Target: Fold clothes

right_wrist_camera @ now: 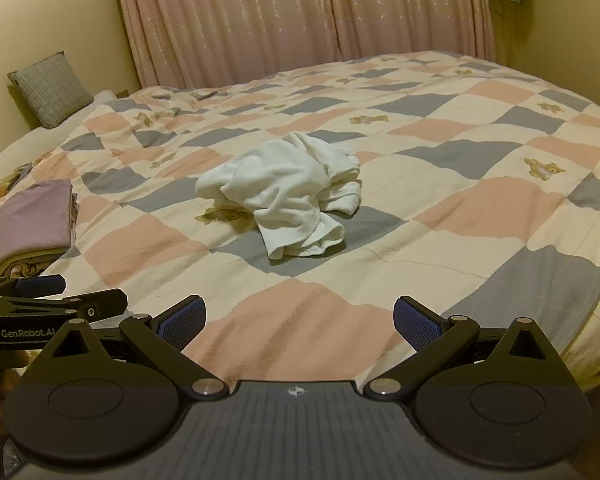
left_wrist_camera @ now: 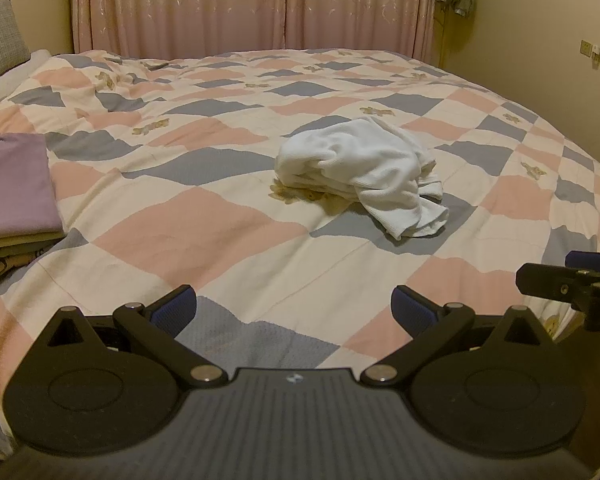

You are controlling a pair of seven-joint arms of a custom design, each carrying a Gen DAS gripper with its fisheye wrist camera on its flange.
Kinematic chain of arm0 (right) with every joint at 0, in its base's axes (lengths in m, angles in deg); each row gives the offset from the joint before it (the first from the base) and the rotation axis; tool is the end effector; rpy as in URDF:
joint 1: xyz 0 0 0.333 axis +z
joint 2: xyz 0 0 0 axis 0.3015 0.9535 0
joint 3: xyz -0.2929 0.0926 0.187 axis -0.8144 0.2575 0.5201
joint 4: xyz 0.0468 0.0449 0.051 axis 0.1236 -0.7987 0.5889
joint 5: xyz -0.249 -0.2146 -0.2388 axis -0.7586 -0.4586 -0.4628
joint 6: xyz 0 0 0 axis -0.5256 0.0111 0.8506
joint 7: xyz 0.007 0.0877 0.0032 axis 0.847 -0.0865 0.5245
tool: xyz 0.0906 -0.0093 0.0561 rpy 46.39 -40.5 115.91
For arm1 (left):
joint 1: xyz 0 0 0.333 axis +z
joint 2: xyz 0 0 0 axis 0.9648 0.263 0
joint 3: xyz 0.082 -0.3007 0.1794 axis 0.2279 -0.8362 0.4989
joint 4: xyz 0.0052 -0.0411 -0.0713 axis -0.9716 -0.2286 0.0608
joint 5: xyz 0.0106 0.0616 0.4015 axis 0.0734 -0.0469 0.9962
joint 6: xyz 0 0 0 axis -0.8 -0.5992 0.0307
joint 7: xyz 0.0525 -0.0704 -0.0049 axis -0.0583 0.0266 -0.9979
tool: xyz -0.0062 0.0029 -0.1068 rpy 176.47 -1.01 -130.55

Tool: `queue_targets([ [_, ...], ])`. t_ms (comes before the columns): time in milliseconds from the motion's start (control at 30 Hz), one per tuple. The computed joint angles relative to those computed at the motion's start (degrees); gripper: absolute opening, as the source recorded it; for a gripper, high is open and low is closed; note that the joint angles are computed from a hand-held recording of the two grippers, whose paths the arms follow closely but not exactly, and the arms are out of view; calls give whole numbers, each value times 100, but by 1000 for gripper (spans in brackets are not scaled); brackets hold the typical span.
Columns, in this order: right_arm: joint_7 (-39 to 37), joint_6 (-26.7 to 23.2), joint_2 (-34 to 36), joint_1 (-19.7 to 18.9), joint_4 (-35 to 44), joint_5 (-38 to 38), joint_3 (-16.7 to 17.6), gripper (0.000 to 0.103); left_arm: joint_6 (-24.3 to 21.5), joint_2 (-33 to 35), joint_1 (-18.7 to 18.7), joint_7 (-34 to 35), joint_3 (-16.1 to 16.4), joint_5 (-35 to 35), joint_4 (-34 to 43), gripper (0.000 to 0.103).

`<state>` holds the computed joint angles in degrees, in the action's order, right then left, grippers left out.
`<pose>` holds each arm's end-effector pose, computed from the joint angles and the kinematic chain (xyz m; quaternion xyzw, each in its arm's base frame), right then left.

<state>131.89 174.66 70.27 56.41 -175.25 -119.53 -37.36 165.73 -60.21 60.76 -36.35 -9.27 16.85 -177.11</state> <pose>0.4834 0.4815 0.5487 -0.5881 0.6854 -0.2424 0.3543 0.5119 -0.3095 0.5393 -0.5561 0.7150 -0.3442 0.2472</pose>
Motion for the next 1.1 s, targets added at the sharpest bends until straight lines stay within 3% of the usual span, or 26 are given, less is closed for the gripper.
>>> queue_targets([
  [400,-15,22,11,-3,5,33,-11,103,120,-41,33,100,-9,-152,-109,102],
  [1100,-49,14,95,22,37,96,-49,103,443,-7,26,682,8,-1025,-240,102],
])
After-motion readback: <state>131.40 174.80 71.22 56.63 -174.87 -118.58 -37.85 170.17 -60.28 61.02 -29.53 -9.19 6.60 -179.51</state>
